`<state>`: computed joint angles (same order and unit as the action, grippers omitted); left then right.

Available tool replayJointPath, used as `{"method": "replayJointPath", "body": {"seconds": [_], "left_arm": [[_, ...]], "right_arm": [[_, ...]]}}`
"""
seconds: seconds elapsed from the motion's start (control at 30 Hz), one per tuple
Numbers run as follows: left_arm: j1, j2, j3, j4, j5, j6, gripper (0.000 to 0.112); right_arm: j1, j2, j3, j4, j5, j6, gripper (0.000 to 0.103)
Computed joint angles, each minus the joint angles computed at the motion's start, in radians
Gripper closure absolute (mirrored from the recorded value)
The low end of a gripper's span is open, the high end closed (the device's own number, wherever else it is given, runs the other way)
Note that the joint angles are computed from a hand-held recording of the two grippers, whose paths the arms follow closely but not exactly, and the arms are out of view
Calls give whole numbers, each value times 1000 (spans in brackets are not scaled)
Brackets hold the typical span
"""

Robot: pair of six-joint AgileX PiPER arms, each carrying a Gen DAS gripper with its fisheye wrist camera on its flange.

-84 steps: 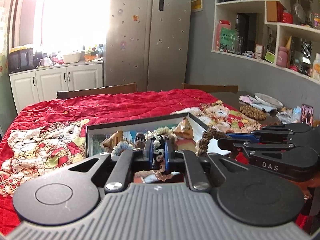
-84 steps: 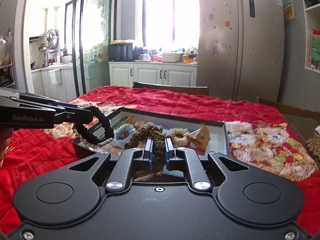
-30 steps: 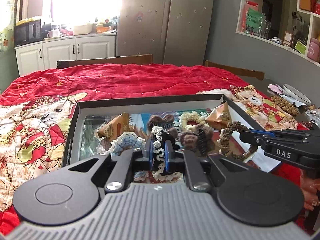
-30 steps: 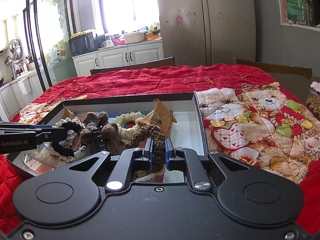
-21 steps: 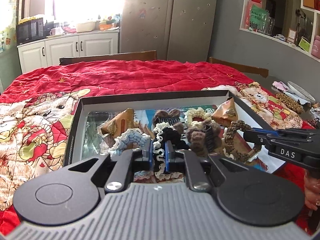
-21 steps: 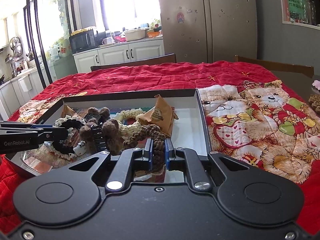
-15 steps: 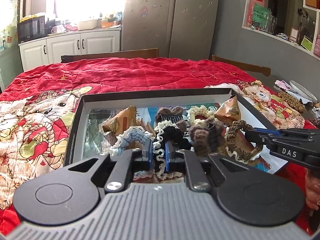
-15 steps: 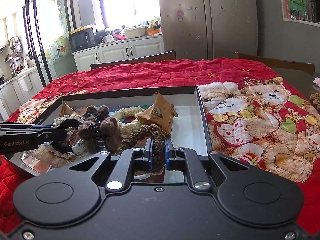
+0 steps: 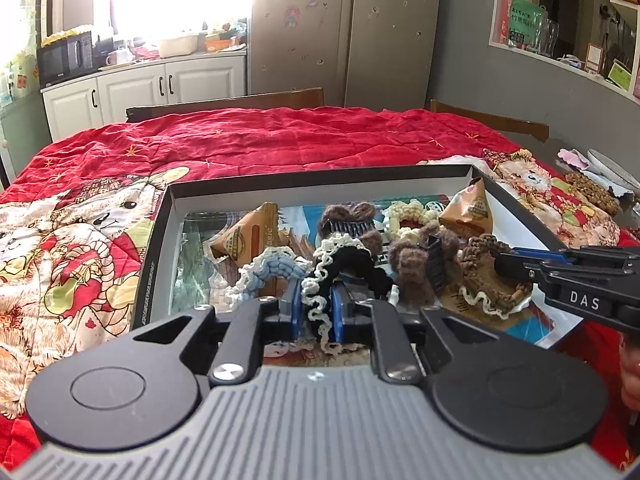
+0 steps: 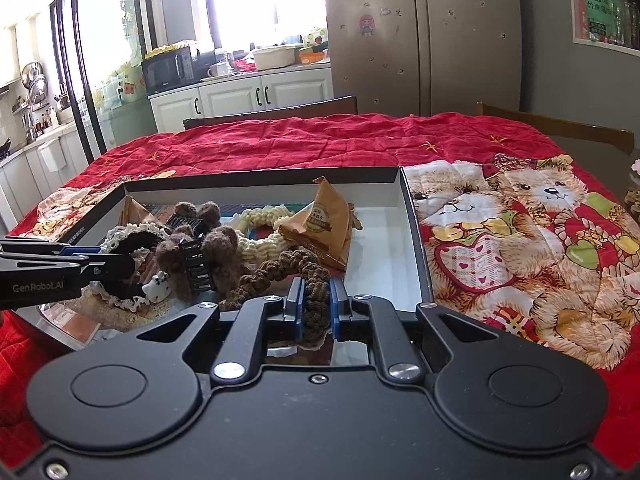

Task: Organize objects
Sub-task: 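Lower both scrunchies into the box and open both tools, then lift both open tools out of the box toward the binder clips beside it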

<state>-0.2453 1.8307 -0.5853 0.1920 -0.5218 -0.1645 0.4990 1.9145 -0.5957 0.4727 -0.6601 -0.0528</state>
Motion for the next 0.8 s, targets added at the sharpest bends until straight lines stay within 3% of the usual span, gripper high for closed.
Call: {"method": "replayJointPath", "body": {"seconds": [0.03, 0.33, 0.6, 0.67, 0.73, 0.8], "left_arm": [[-1, 0, 1, -2, 0, 2, 73], [-3, -3, 3, -6, -1, 4, 71], [-11, -21, 24, -22, -18, 27, 53], [-17, -29, 32, -39, -25, 42, 51], [-24, -35, 38, -61, -30, 62, 49], [-29, -41, 44, -76, -34, 74, 48]], "right_arm": [[-1, 1, -1, 1, 2, -4, 91], [3, 6, -10, 16, 7, -26, 91], [4, 9, -8, 18, -8, -32, 86], [7, 9, -6, 22, -17, -38, 75], [26, 11, -4, 80, -40, -77, 51], [25, 9, 2, 83, -53, -71, 51]]}}
